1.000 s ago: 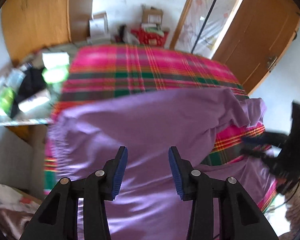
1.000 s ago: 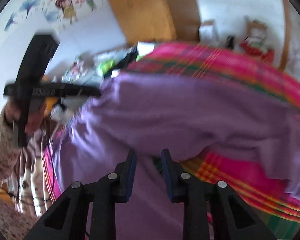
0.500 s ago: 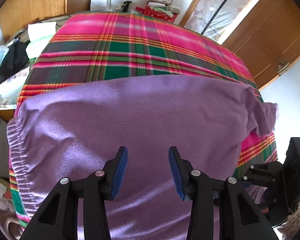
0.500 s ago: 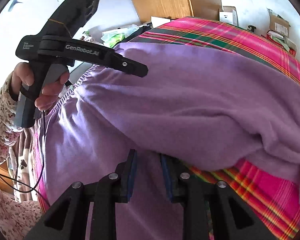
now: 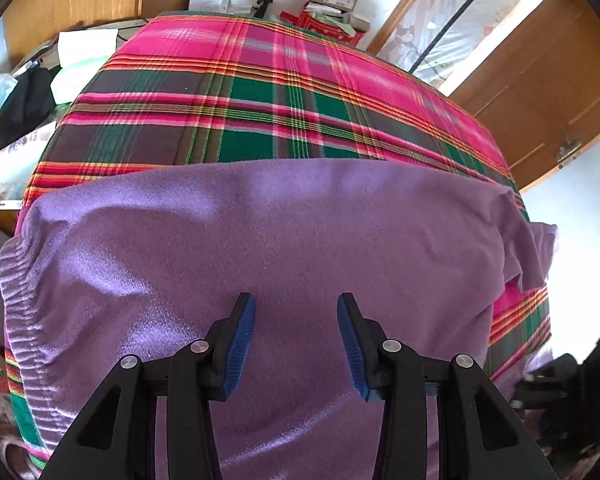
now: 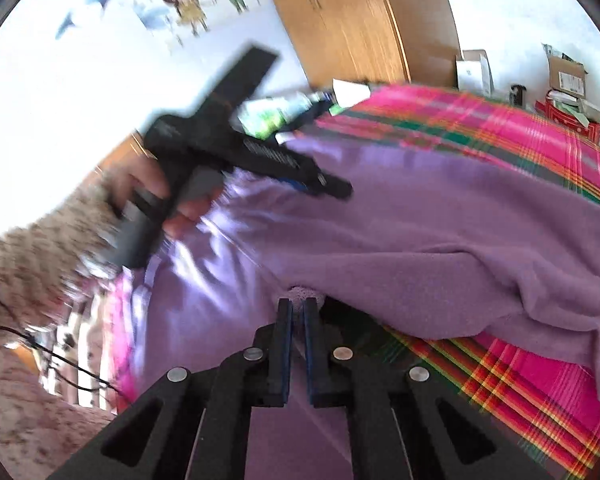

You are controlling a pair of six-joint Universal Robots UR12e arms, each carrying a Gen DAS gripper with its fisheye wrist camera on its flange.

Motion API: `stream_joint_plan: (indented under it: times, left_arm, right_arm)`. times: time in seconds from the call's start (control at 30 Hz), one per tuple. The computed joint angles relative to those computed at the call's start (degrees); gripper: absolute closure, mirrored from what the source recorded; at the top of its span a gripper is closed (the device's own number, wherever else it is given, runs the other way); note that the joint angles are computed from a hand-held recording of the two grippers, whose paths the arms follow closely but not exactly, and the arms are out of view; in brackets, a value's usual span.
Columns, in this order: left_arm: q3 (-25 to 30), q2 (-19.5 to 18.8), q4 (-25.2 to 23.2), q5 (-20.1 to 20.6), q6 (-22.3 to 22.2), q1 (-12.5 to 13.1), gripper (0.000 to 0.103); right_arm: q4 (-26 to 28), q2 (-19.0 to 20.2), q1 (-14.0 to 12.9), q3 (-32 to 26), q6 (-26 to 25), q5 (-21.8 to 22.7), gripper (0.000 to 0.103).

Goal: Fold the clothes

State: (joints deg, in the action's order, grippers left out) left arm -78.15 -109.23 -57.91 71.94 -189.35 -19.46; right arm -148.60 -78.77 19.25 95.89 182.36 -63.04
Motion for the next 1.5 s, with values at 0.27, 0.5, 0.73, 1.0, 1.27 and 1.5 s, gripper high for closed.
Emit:
stream_joint_plan:
  times: [0.27,0.5,0.73,1.0,1.27,1.5]
  left_arm:
    - [0.42,-0.98,2.17,0.74,-0.53,-0.10,0.059]
    - [1.06,-1.55,2.50,1.61,-1.48,0.22,0.059]
    - [1.70,-1.44,2.66,6.54,-2.60,0.92,0.059]
    - [2.43,-1.20,4.08,15.00,-1.53,1.99,0.059]
    - [3.01,-0.99,0.43,18.57,4.80,3.71,0.058]
    - [1.01,0.69,-0.57,9.28,-4.38,7.73,0.058]
  right_arm:
    - [-9.16,-0.61,-1.62,2.80,7.54,5.12,0.097]
    - [-5.78,-0.84,-2.41,2.37,5.83,8.60,0.094]
    - [-3.07,-2.59,-3.44,1.52,5.21,-2.98,0.083]
    - [3.30,-0.34,-3.64,-3.58,2.19,-19.82,0.064]
    - [6.47,4.48,-4.27,-9.42,-1.11,-25.02,0.058]
    - [10.67,8.66,-3.79,-14.17,-5.12,-24.53,0.056]
